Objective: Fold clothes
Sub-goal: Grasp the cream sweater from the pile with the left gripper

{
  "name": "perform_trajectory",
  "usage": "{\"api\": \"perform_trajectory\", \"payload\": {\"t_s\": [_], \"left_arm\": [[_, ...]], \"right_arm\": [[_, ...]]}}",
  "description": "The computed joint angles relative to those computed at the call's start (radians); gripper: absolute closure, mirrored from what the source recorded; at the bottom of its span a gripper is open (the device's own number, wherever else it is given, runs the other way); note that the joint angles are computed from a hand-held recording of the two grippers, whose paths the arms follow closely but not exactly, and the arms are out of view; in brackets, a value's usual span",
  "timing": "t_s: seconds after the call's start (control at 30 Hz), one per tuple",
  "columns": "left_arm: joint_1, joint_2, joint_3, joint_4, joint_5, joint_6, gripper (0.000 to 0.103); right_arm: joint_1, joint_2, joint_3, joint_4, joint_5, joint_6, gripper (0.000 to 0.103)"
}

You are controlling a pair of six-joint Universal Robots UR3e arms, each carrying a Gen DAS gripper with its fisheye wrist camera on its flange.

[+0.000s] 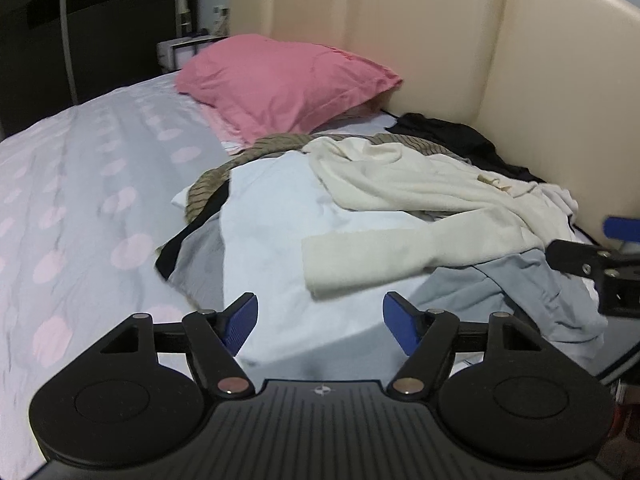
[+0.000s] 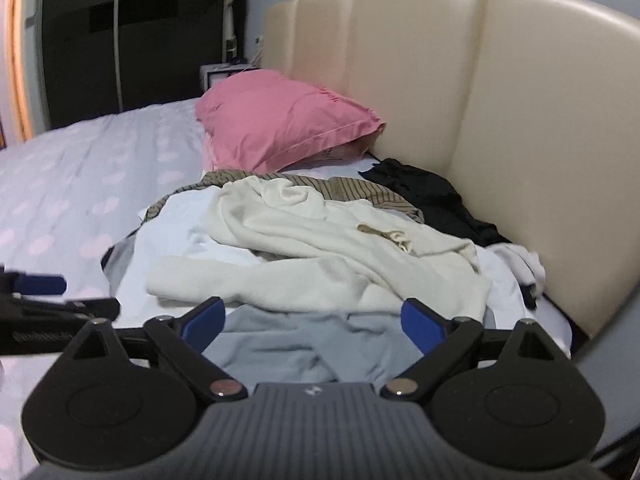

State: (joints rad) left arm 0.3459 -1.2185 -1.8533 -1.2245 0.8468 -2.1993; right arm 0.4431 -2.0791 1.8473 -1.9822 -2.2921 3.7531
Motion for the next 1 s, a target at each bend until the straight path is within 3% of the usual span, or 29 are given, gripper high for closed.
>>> {"api": "perform_trajectory", "payload": {"t_s": [0.07,0.17,0.33,0.43,0.63,0.7,0.77,0.8,0.93,1.0], "left_arm": [[-0.053,-0.039,-0.03,0.119,0.024,-0.004,0.034],[-0.134,-0.109,-0.06,0.272,0.076,0.005,0.034],[-0.252,-0.262,-0.022,0.406,0.165,-0.034,0.038],[-0.297,-0.337,0.016,0.437,0.197,-0.064,0.045],[-0.336,-0.402,0.062,0.437,0.21,-0.134,0.056],[-0.333,-0.411,0.088,0.408,0.196,-0.144,0.07],[-0.317,-0.405,0.112,0.361,0.166,-0.14,0.084],[-0.312,-0.399,0.118,0.346,0.153,-0.139,0.087],[-0.281,-0.366,0.157,0.281,0.094,-0.137,0.089],[-0.268,-0.349,0.199,0.234,0.066,-0.145,0.089]], "right_arm": [[-0.116,-0.046,0.06,-0.062,0.084,-0.124,0.021],[-0.308,-0.132,0.169,-0.132,0.207,-0.279,0.021],[-0.611,-0.288,0.341,-0.197,0.373,-0.485,0.031],[-0.797,-0.386,0.406,-0.206,0.519,-0.599,0.031],[-0.904,-0.4,0.448,-0.28,0.634,-0.684,0.035],[-0.941,-0.381,0.44,-0.285,0.672,-0.691,0.037],[-1.001,-0.384,0.431,-0.265,0.748,-0.706,0.045],[-1.01,-0.374,0.421,-0.256,0.768,-0.7,0.056],[-0.829,-0.268,0.361,-0.327,0.597,-0.658,0.083],[-0.831,-0.285,0.322,-0.299,0.6,-0.653,0.091]]}}
